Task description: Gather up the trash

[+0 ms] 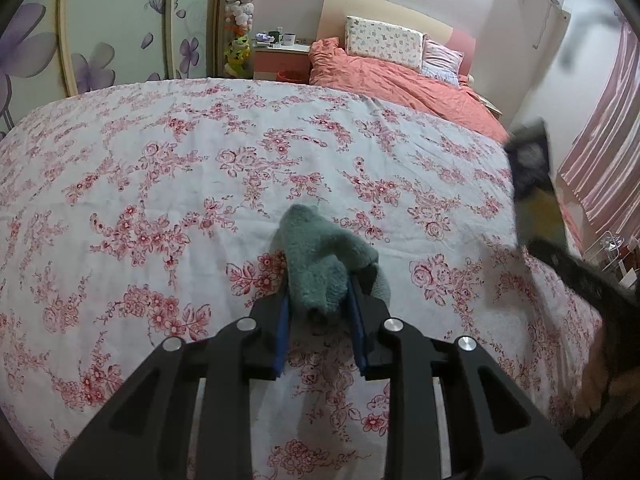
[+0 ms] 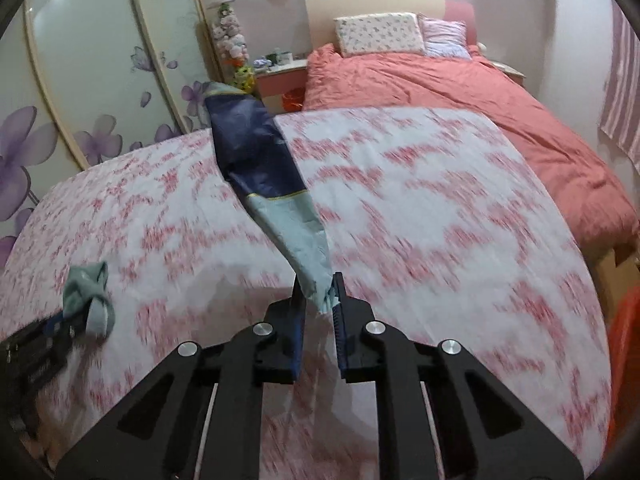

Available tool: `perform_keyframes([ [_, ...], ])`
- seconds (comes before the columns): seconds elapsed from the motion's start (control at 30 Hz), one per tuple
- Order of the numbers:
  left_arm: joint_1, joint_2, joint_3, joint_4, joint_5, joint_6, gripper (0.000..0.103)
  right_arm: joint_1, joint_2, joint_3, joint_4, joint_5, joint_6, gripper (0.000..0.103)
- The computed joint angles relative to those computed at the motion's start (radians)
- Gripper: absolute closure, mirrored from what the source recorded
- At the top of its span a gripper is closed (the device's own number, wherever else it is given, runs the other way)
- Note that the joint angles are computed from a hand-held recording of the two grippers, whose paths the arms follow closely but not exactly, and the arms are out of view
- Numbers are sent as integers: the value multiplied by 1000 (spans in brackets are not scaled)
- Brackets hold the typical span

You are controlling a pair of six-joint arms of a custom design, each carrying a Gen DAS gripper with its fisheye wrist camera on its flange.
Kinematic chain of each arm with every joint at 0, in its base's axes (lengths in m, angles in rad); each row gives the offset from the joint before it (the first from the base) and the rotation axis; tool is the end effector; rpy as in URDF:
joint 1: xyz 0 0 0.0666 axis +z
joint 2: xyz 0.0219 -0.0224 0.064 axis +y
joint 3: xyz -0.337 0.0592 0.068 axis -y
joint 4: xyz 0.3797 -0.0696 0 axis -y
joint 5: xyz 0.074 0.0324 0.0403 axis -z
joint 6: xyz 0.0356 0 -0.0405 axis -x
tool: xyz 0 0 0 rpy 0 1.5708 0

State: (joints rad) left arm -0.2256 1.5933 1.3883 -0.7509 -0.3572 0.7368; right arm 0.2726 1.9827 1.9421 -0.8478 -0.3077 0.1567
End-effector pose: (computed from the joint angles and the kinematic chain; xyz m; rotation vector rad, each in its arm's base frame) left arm 0.5202 -0.1070 0.3009 -0.7518 2.3240 0.0319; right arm 0.6390 0.1894 0.3129 -0.6525 2.3607 0.4289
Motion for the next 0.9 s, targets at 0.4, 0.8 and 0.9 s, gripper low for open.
perform_keyframes([
  [0.4,4,-8,-14,17,11,5,76,-18,-156,-157,-80,-95,39,90],
  [0.8,6,-11,-19,27,18,8,76,13,-103,-137,-1,-16,-7,77],
  [0.9,7,-11,-20,31,21,10,76,15,-104,-141,32,-4,-14,59],
])
